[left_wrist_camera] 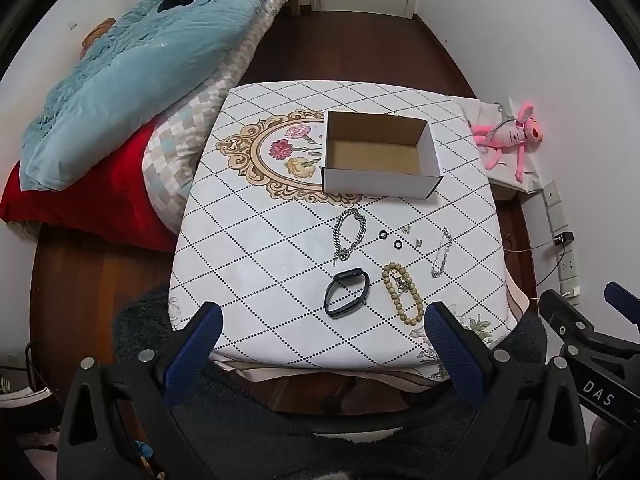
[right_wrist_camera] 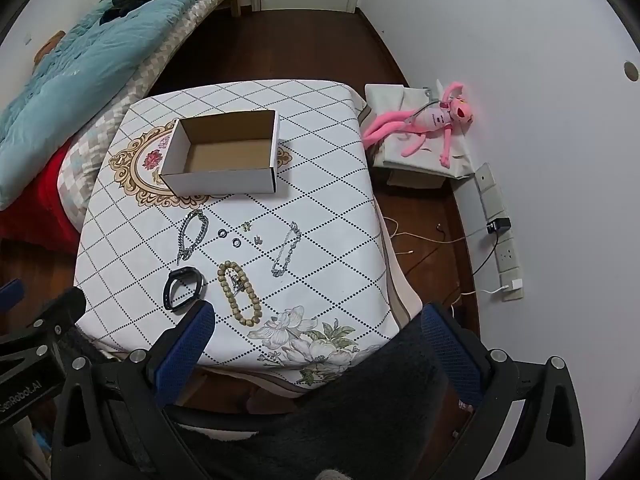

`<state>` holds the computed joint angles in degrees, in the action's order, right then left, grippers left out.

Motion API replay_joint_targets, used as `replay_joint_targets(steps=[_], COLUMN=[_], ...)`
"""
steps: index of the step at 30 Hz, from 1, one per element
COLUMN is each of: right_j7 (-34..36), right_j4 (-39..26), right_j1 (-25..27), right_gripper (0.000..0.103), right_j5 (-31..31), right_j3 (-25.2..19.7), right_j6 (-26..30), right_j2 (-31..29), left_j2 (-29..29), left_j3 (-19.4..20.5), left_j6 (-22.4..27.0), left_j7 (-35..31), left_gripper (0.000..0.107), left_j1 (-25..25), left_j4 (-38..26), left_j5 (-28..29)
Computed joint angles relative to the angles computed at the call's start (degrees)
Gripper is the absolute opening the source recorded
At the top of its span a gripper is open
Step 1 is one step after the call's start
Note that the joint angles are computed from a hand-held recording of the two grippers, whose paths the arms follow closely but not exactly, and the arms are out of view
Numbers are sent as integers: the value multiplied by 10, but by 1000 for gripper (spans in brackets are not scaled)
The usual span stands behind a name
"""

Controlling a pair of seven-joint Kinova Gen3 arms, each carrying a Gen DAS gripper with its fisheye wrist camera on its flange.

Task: Organize jewelry

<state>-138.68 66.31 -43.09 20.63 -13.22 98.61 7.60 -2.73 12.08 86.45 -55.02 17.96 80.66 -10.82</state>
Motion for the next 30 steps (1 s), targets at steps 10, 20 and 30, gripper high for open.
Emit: replay_joint_targets(steps=[10,20,30], right_j7=[3,-5,-2], right_j4=[-3,0,-6], right_j1=[3,5,5], right_gripper=[103,103,103], right_j5=[-2,-3,-1], right_j3=[1,-2,-2], right_j6=[4,4,8], right_j2=[-4,-7,-7], left_j2=[-13,-12,-11], left_j3=[-2,-1,0], left_j6=[-9,-7,-4], left_j7=[-9,-10,-13], left_gripper=[103,103,103], left_j1=[-11,-12,-12], left_j4=[14,12,6], left_j5=[6,6,10])
